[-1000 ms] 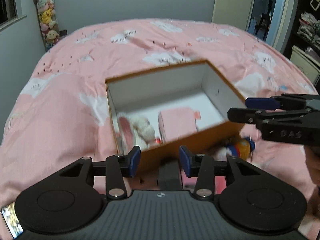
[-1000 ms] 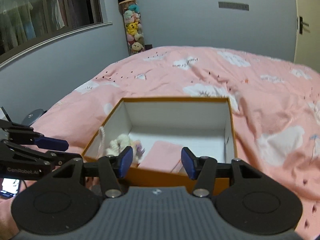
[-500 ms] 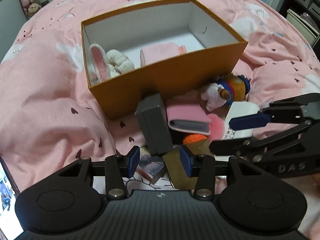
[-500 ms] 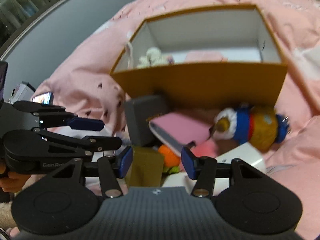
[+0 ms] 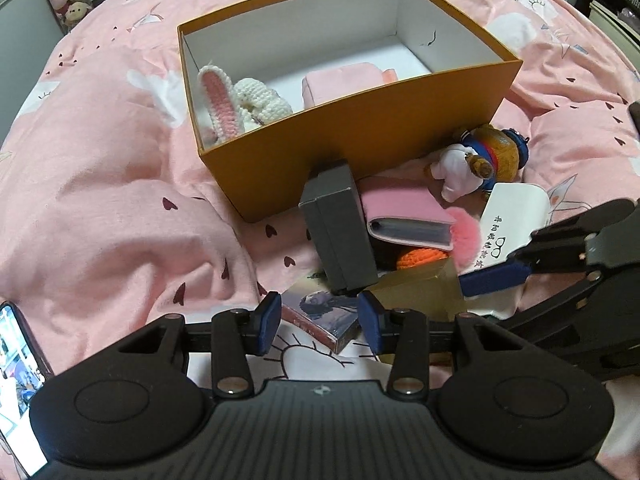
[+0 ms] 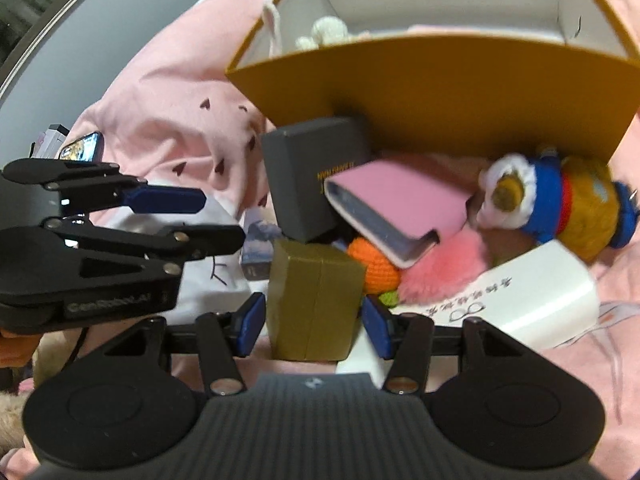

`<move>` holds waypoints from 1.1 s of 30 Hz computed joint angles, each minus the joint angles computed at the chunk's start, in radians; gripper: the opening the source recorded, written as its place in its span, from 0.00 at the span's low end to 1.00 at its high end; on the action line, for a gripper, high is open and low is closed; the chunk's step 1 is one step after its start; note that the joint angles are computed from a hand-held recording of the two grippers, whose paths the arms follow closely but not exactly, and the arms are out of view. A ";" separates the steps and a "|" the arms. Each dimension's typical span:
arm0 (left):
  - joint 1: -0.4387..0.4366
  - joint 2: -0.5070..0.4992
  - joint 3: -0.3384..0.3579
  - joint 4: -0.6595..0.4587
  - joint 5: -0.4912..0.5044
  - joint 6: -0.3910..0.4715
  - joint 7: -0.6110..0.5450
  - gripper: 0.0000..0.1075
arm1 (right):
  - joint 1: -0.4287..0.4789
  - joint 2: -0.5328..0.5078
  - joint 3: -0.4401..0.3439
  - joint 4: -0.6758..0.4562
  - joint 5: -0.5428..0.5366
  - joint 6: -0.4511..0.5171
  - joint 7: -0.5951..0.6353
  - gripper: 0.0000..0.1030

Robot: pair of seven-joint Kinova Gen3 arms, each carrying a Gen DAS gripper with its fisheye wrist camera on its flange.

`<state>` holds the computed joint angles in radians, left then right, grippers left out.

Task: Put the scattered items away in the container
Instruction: 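Withdraw both tools from the box back toward the remaining pile, then grasp the small olive-gold box with the right tool while the left tool grasps the dark gray box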

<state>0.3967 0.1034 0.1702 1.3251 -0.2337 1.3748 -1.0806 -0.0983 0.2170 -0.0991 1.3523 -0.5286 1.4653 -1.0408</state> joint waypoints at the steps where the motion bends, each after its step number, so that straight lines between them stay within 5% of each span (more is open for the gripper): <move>1: 0.001 0.001 0.000 0.000 -0.002 -0.001 0.002 0.46 | 0.001 0.003 0.001 -0.001 -0.002 0.004 -0.003 0.51; 14: -0.015 -0.021 -0.002 0.005 0.005 -0.032 0.017 0.46 | 0.025 -0.076 0.018 0.017 -0.020 -0.058 0.068 0.47; 21: -0.024 -0.025 -0.003 0.018 0.007 -0.063 0.049 0.48 | 0.029 -0.154 0.048 0.039 0.002 -0.182 0.100 0.46; 25: -0.046 -0.034 -0.011 0.048 0.045 -0.113 0.047 0.52 | 0.006 -0.178 0.052 0.068 0.073 -0.282 0.087 0.46; 33: -0.056 -0.032 -0.011 0.119 0.045 -0.214 0.059 0.57 | 0.001 -0.139 0.049 0.083 0.103 -0.295 0.053 0.46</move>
<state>0.3407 0.0710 0.1595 1.4445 -0.1882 1.1611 -1.0213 -0.0969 0.0784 -0.0501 1.4349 -0.4257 1.1699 -0.9877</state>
